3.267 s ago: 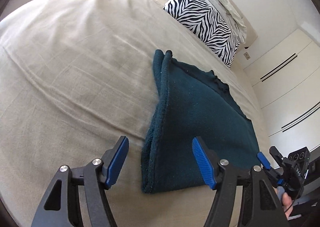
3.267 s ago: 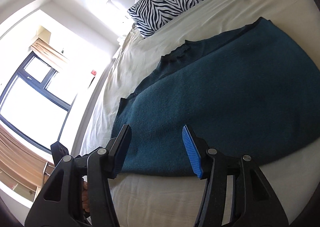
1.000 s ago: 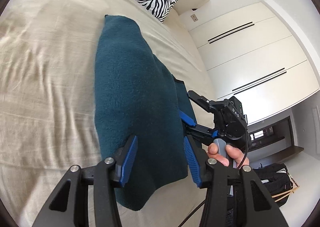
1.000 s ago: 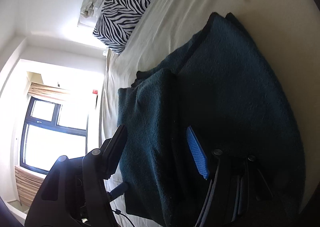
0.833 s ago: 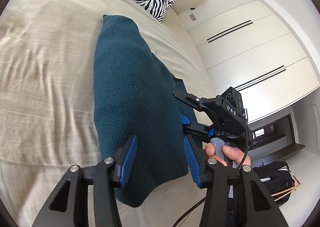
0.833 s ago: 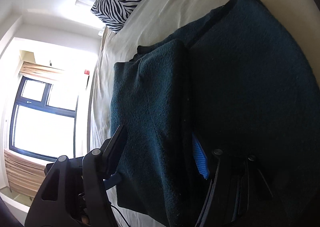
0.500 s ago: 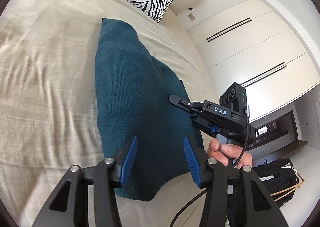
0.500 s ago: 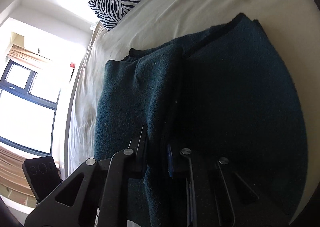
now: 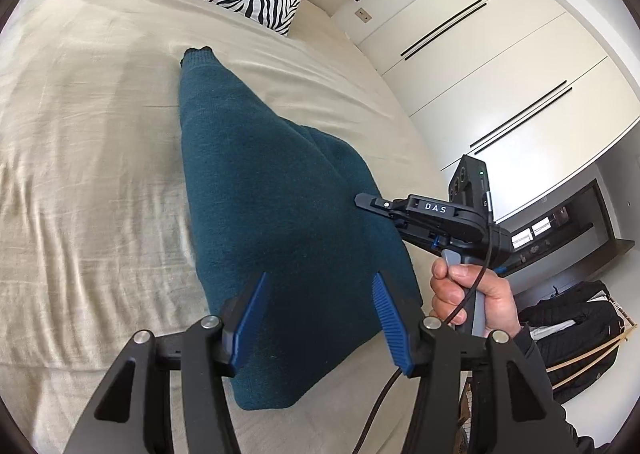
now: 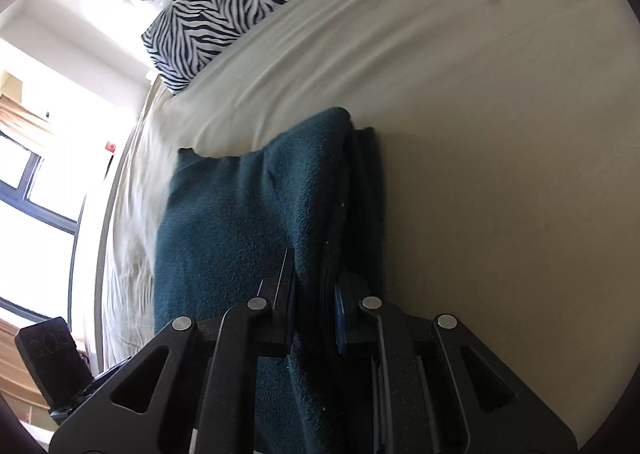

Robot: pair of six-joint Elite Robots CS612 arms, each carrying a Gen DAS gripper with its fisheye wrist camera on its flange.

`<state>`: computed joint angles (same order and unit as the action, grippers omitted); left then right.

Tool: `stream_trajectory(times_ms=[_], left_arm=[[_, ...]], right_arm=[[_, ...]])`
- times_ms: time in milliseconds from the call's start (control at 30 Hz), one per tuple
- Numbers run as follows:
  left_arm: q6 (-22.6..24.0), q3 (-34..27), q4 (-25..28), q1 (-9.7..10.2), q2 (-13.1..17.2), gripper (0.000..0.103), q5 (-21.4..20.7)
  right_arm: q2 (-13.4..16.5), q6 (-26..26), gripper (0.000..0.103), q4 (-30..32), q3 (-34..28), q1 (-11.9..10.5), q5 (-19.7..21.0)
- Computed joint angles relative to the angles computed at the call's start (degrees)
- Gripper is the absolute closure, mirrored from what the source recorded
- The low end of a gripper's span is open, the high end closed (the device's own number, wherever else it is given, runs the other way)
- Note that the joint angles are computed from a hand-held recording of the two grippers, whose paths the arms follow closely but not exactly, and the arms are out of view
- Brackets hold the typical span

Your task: Fold small clothes

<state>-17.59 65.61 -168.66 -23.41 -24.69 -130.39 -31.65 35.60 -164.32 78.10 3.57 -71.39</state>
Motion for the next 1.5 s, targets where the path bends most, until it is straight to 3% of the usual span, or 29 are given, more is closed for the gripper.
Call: stream_trajectory(times_ms=[100,333,500,600,700,767,900,1000,1133,1233,1367,1500], left_arm=[[0.9,-0.2,1.0,-0.30,0.0,0.047,0.8],[2.0,-2.3,0.4,-1.01,0.4,0.047,5.0],[3.5,-6.8,2.4,-1.81,2.1,0.047,9.5],[4.5,-9.6,2.9,-2.19,3.2,0.047,12.5],[6.3,-12.7,4.4,-2.67,4.4,0.047,15.5],[7.4,-16.5,7.8,-2.98,6.1,0.047,16.8],[9.1,-24.8,19.6,-3.35,10.2,0.051,19.3],[9.4,-26.7,20.6,-3.36,11.5,0.051,19.7],[12.0,-29.9,24.0,-3.91,13.1,0.049,22.2],[11.8,-31.6,25.4,-3.81,13.9,0.049,21.7],[9.1,-26.8,20.8,-3.58,11.6,0.050,21.0],[7.3,-20.7,14.2,-4.08,9.0,0.050,23.2]], right_arm=[[0.9,3.2,0.090,-4.7,1.9,-1.1,3.2],[-0.1,-1.5,0.088,-1.0,1.4,-0.6,0.8],[1.1,0.7,0.085,-2.1,1.4,-1.2,4.0],[0.1,0.5,0.084,0.6,0.7,-0.6,-0.5],[-1.7,0.5,0.083,-1.5,1.3,0.0,-7.5],[-1.2,0.9,0.083,-5.0,0.8,-0.4,-3.6],[2.4,-0.8,0.083,-3.0,-5.8,-0.3,2.9],[6.1,0.3,0.084,4.5,-11.8,-0.2,2.5],[8.7,3.0,0.100,-1.1,-11.8,-1.6,6.5],[7.7,3.2,0.099,-1.2,-10.8,-1.6,5.8],[3.7,2.8,0.093,-3.6,-5.7,-0.7,1.7],[-0.8,0.1,0.093,-9.7,2.8,-0.2,4.6]])
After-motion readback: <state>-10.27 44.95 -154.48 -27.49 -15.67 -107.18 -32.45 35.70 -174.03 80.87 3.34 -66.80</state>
